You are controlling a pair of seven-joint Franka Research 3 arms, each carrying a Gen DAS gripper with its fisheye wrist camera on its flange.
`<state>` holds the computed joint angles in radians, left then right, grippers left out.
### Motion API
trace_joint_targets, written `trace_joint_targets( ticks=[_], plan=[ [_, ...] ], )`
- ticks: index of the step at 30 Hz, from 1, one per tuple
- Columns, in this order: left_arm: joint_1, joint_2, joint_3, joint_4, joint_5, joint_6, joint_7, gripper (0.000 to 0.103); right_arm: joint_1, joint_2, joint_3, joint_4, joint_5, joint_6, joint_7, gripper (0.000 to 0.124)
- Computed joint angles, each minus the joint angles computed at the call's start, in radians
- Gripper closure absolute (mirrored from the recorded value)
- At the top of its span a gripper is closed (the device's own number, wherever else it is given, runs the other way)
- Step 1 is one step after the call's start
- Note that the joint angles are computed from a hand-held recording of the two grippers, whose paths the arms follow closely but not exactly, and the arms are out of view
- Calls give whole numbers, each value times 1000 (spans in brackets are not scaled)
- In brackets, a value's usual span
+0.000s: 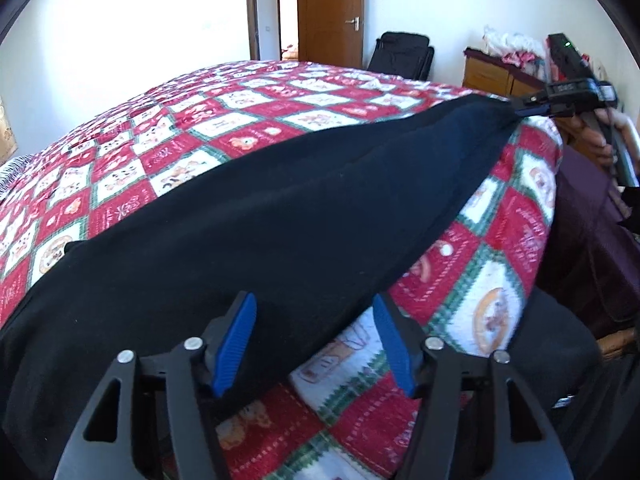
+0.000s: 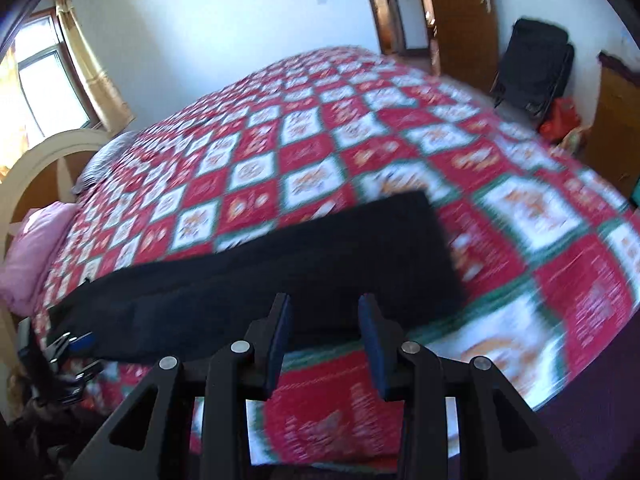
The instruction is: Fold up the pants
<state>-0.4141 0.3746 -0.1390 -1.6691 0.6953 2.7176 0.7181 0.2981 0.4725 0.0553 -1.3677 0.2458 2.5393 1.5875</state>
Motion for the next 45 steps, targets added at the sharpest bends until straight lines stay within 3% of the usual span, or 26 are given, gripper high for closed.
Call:
trace_joint_targets(
  ticks=[3,7,12,17,22,25,30,33,34,35,36,38,40,45],
  plan=[
    [0,2,4,4,2,-3,-4,41,12,12,-4,-1,-7,3,16,87],
    [-6,1,7,8,17,-23,-8,51,-9,18,23,-19,55,45,17,87],
    [30,-13,-16,-20,-41,29,12,79,-18,35,30,-2,104,45,45,87],
    [33,-8,-19,-20,-72,43,42,91,-12,31,24,-6,101,54,70,87],
    [36,-7,-18,-24,-101,57,47,91,31,-70,-73,-138,6,215,217,87],
    [38,-5,-17,-27,-115,71,45,91,19,-112,-96,-185,-44,234,294,87],
    [35,-4,-13,-26,-123,76,48,91,-43,-94,-37,-173,8,213,245,87],
    [25,-4,0,-24,-99,78,35,98,-61,-45,-9,-124,40,198,197,88],
    [18,-9,11,-28,-80,83,19,98,-49,-32,-20,-112,22,200,198,91],
    [7,-17,25,-30,-52,81,-4,99,-19,-30,-54,-115,-25,218,229,110],
    [0,-27,39,-37,-22,90,-32,99,-9,-29,-65,-114,-43,232,242,114],
    [13,-54,41,-65,-4,126,-70,99,-27,-33,-43,-120,-16,259,225,114],
    [28,-78,31,-94,6,142,-72,99,-6,-42,-69,-126,-54,267,242,114],
    [55,-70,-23,-119,-55,134,18,99,19,-41,-106,-123,-131,228,294,115]
  ],
)
